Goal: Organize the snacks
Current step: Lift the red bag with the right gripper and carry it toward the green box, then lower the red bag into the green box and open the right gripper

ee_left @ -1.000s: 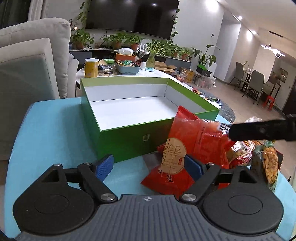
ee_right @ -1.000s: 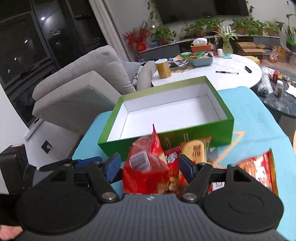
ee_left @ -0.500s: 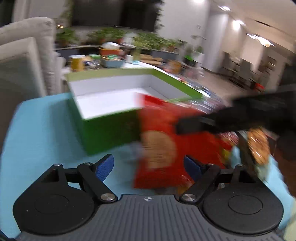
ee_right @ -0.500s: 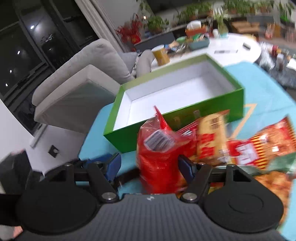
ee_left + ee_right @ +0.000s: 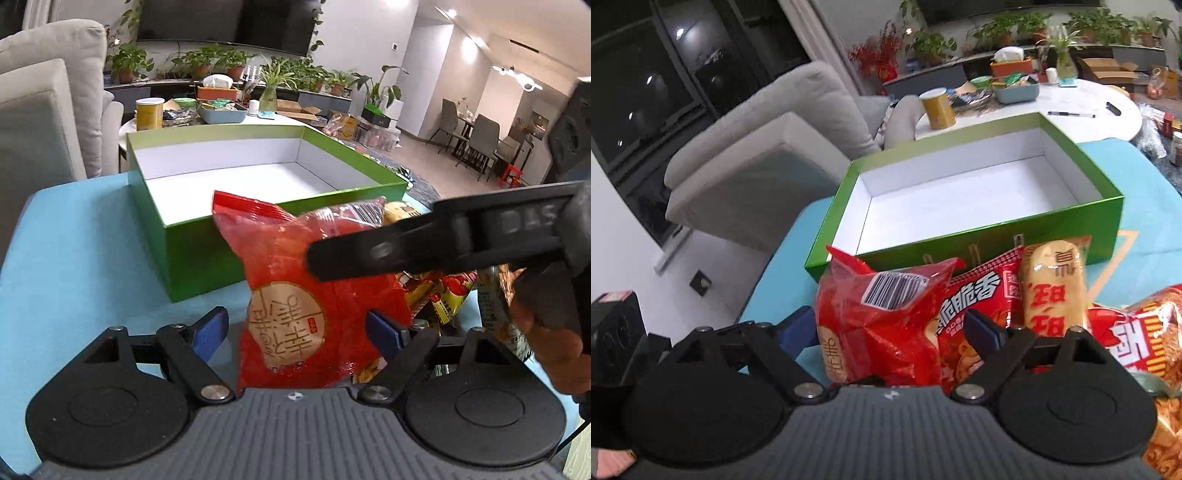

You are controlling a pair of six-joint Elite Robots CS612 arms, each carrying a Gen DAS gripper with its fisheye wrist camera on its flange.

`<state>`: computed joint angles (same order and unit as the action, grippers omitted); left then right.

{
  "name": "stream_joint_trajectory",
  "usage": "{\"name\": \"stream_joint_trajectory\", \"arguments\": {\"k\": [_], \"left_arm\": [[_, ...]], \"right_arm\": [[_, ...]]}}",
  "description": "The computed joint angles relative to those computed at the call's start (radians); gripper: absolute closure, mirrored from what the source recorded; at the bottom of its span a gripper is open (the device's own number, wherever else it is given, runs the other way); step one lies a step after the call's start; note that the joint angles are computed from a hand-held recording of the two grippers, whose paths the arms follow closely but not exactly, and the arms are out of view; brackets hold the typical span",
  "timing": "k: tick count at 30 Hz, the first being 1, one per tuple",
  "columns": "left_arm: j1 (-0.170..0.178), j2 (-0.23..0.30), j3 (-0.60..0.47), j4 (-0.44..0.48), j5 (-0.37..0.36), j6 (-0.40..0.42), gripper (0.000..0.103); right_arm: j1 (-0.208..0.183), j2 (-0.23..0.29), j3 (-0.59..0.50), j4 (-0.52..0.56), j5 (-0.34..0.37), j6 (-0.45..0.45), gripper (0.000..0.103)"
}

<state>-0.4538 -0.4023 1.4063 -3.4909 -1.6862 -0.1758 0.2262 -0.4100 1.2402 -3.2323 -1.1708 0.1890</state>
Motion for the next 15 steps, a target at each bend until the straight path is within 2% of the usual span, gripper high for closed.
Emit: {"name": "stream_joint_trajectory", "arguments": {"k": [2,4,6,9,12,15], "left_arm": [[0.0,0.004,-0.007,0.009,-0.021,0.016,0.032],[-0.004,0.004,-0.006,0.006,-0.012,0.033,0.04],[-0.014,-0.006,0.009,0.004,0.026,0.049,0.043],[-0.023,-0.023,0.038,-0.039,0.054,0.066,0.044],[-0.032,-0.044,0.064,-0.092,0.08,0.067,0.044],[-0.044,-0.06,0.072,-0.138,0.127,0.106,0.044]], "right_arm": [[0.002,0.01,-0.023,0.052,0.015,-0.003,0.038],[0.004,0.019,-0.039,0.076,0.023,-0.015,0.038],[0.008,0.02,-0.041,0.085,0.01,-0.017,0.039],[0.011,0.006,-0.013,0.048,-0.002,-0.02,0.046],[0.008,-0.015,0.028,-0.026,0.005,-0.016,0.046],[0.007,-0.034,0.051,-0.104,0.002,-0.011,0.046]]}}
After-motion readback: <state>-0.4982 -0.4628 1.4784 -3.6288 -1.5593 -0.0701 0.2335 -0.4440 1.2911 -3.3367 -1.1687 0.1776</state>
